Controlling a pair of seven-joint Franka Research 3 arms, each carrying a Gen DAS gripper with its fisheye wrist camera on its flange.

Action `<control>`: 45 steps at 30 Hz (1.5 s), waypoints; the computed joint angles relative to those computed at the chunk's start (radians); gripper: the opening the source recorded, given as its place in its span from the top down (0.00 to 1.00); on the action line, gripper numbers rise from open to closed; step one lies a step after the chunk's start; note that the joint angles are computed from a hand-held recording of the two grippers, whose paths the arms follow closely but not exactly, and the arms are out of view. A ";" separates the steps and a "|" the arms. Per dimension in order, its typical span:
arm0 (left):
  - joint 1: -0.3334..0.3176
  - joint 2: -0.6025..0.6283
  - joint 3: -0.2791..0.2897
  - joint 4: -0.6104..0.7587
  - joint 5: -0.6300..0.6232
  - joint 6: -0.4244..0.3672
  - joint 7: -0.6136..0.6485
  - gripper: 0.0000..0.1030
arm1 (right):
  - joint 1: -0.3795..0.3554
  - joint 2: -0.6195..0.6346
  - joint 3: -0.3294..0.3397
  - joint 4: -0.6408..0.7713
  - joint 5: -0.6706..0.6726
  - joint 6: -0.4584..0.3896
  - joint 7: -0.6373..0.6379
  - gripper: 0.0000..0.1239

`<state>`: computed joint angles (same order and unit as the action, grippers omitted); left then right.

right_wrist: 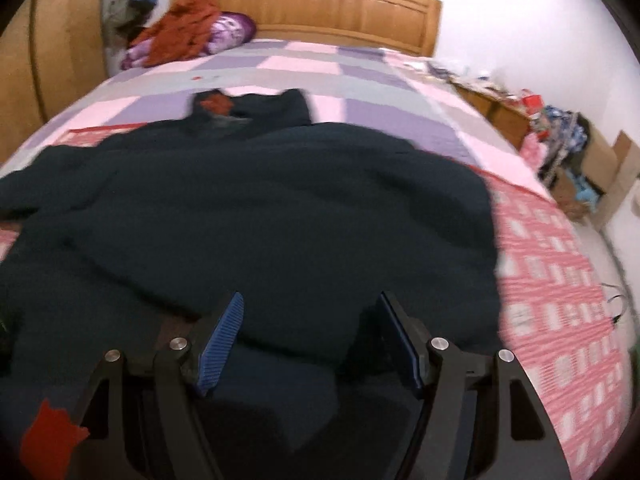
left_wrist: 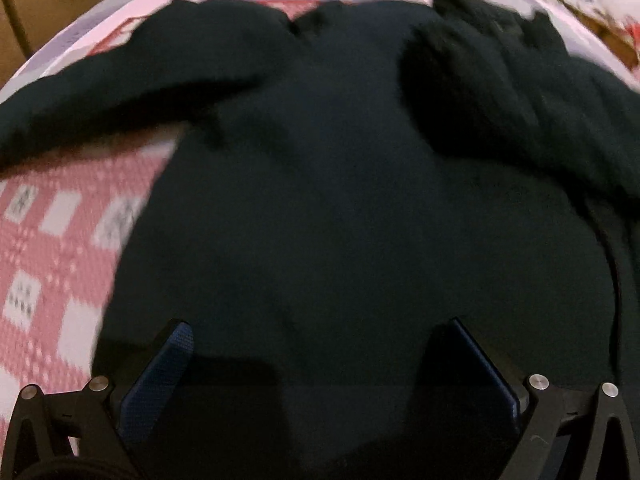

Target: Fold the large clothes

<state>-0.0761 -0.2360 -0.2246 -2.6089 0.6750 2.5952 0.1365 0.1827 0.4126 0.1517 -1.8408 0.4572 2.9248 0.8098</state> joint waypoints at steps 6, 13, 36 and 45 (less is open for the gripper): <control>0.001 -0.098 -0.016 -0.086 0.014 0.014 -0.074 0.00 | 0.072 -0.023 0.048 -0.046 0.010 0.010 0.013 0.43; 0.091 -0.329 0.035 -0.240 0.003 -0.005 -0.045 0.00 | 0.244 0.049 -0.069 0.044 -0.110 0.122 0.163 0.41; 0.672 -0.191 0.324 -0.256 -0.115 0.399 0.294 0.00 | 0.426 0.273 -0.321 0.209 -0.446 0.160 0.617 0.40; 0.755 0.031 0.273 -0.139 -0.229 0.475 0.344 0.00 | 0.400 0.275 -0.291 0.208 -0.422 0.165 0.590 0.40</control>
<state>0.6786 -0.2048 0.0484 -2.7478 0.4460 3.0701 0.4802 0.5823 0.6876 -0.1390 -1.6324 0.0347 3.0900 1.3994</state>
